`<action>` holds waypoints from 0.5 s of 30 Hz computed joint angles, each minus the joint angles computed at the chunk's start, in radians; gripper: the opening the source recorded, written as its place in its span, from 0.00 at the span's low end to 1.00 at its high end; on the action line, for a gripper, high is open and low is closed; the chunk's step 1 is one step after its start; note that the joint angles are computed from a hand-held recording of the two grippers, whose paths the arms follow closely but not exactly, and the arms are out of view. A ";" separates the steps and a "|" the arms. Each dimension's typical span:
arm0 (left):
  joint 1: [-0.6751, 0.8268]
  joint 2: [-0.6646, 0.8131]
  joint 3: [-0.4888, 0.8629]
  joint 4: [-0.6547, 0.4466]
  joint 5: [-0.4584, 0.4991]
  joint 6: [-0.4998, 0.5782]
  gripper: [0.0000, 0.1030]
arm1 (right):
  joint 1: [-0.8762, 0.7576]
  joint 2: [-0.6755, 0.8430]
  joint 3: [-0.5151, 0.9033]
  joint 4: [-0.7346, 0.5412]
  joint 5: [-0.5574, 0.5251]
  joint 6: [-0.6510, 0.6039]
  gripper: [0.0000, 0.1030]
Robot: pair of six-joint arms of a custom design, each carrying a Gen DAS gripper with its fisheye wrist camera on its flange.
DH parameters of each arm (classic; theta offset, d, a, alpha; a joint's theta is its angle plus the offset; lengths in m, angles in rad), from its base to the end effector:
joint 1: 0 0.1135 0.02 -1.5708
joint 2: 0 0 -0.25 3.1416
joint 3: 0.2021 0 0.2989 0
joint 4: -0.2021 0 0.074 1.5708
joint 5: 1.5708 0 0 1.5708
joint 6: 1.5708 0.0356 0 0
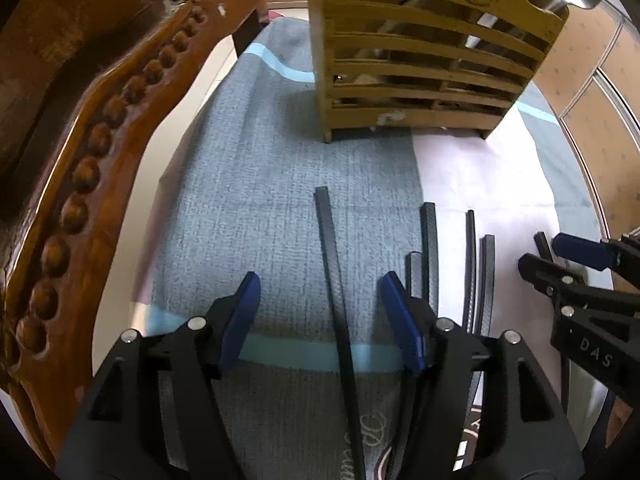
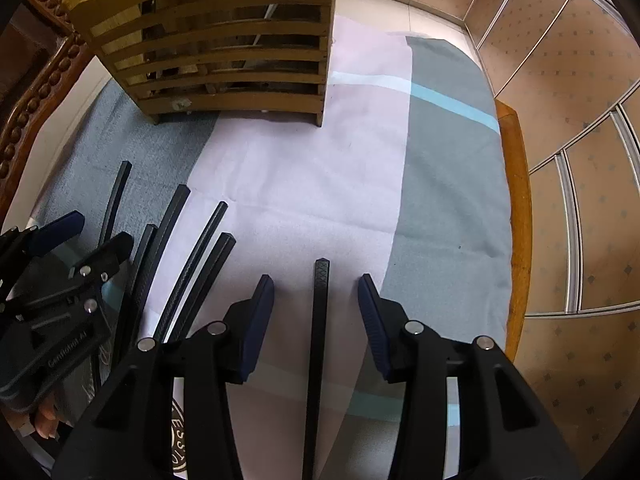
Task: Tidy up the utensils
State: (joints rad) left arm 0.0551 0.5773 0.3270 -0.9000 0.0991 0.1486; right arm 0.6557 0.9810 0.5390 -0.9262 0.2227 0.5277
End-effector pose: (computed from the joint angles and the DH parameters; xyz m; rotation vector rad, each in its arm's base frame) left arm 0.1537 0.0049 0.1356 0.1555 2.7083 -0.0750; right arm 0.1579 0.1115 0.1437 -0.1498 2.8446 -0.1029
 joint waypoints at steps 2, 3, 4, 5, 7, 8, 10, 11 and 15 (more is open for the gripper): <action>-0.065 0.024 -0.005 0.030 -0.023 -0.054 0.60 | -0.009 0.019 0.009 0.006 -0.005 -0.004 0.44; -0.085 0.016 -0.008 0.027 -0.028 -0.069 0.60 | -0.011 0.023 0.011 0.008 -0.004 -0.007 0.44; -0.103 0.001 -0.006 0.011 -0.031 -0.081 0.57 | -0.015 0.025 0.011 0.012 -0.004 -0.011 0.44; -0.108 0.002 -0.002 0.010 -0.026 -0.080 0.51 | -0.021 0.032 0.013 0.020 -0.006 -0.017 0.44; -0.121 0.003 0.006 0.006 -0.026 -0.093 0.34 | -0.023 0.029 0.010 0.030 -0.008 -0.016 0.42; -0.119 -0.001 0.013 -0.006 -0.017 -0.094 0.24 | -0.022 0.019 0.004 0.030 -0.011 -0.014 0.37; -0.099 0.013 0.027 -0.011 0.014 -0.081 0.11 | -0.001 -0.015 -0.018 0.023 -0.015 0.004 0.27; -0.091 0.018 0.029 -0.008 0.022 -0.079 0.09 | 0.005 -0.018 -0.017 0.021 -0.018 0.008 0.20; -0.067 0.024 0.030 -0.007 0.062 -0.060 0.07 | 0.003 -0.022 -0.018 0.018 -0.023 0.003 0.07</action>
